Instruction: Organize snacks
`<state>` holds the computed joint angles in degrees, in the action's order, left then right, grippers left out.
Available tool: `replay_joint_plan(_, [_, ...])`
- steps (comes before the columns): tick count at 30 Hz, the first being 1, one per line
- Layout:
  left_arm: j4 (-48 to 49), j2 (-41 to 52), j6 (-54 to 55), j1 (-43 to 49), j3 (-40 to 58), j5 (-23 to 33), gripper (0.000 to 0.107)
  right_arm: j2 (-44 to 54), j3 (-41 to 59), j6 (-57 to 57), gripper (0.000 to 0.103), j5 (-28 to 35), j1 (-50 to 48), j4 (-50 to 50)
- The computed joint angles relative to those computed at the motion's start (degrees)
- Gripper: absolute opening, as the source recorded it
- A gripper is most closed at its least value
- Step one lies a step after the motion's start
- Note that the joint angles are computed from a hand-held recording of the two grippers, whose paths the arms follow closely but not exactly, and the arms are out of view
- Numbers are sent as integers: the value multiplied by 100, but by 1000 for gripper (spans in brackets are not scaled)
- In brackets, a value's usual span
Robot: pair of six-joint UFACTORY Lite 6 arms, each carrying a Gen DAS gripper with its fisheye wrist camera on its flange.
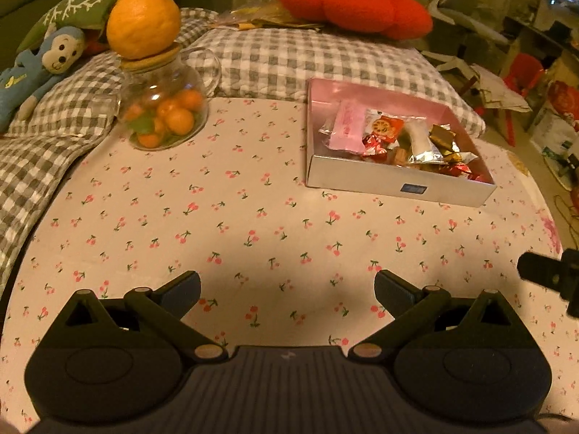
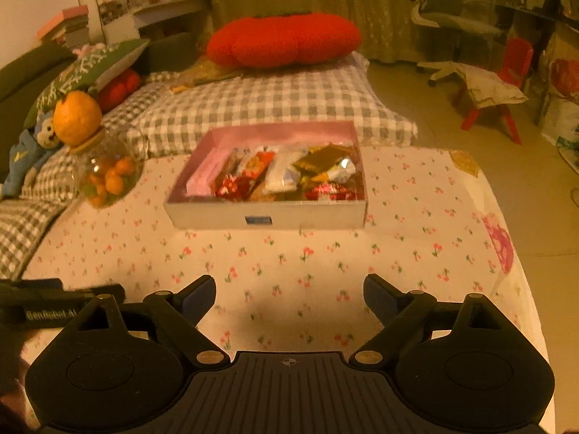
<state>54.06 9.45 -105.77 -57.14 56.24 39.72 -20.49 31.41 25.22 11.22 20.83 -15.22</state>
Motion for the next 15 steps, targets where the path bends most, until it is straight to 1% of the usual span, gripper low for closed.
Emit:
replay_joint_plan(1, [-48, 7, 59, -56, 27, 105, 102, -70, -36, 9, 91, 34, 38, -22])
replay_joint_plan(3, [-64, 63, 67, -201, 132, 398, 102, -212, -119, 326, 91, 38, 131, -373])
replay_joint_plan(6, [-37, 128, -112, -399, 271, 692, 102, -338, -188, 1412, 95, 145, 306, -1391])
replay_joint_plan(9, [-30, 254, -111, -558, 457, 918, 102, -306, -175, 1679, 95, 190, 379, -1594])
replay_joint_plan(11, [-27, 310, -114, -614, 524, 1003, 102, -211, -133, 2070, 95, 247, 421, -1893])
replay_joint_plan(15, [-78, 335, -110, -638, 546, 1051, 102, -65, -86, 2412, 95, 204, 419, -2148])
